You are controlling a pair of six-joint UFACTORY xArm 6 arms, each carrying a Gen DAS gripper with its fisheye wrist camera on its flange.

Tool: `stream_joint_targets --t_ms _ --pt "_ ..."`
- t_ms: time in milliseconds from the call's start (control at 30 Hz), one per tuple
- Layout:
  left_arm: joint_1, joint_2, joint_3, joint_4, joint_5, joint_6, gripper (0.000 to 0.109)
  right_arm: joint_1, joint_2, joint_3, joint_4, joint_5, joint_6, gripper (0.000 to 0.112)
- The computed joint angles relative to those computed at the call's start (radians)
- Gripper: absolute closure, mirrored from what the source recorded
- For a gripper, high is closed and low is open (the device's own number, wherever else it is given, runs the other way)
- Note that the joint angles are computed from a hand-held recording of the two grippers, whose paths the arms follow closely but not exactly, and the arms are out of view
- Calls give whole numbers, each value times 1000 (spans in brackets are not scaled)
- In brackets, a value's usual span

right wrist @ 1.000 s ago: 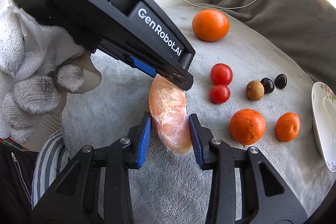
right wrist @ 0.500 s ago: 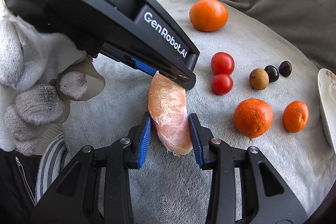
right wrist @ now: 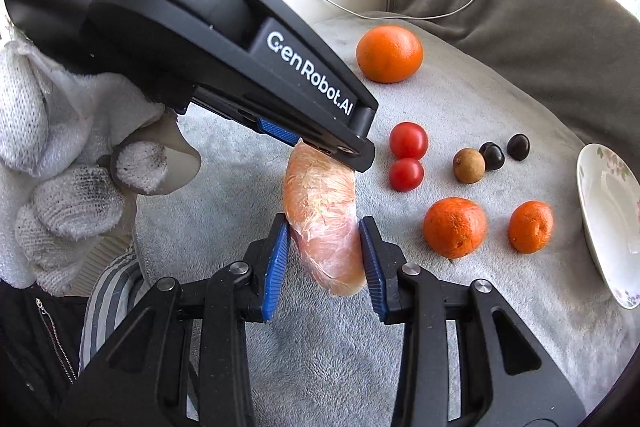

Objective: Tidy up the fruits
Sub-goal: 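Lift the wrapped tangerine segment with the right tool and carry it over the floral plate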

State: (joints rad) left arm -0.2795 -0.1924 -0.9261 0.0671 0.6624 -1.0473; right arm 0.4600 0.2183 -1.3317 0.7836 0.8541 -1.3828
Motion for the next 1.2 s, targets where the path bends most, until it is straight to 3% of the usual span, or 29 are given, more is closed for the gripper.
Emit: stream_joint_targets --t_ms 267,700,1200 --pt "-12 60 -120 26 -6 34 76 -40 -10 -32 21 -30 -16 76" --pt "-39 332 -434 -48 -50 190 76 -151 77 -179 -15 -62 20 76" --pt "-39 714 -958 -114 96 357 77 -236 326 -512 -80 -29 148 76"
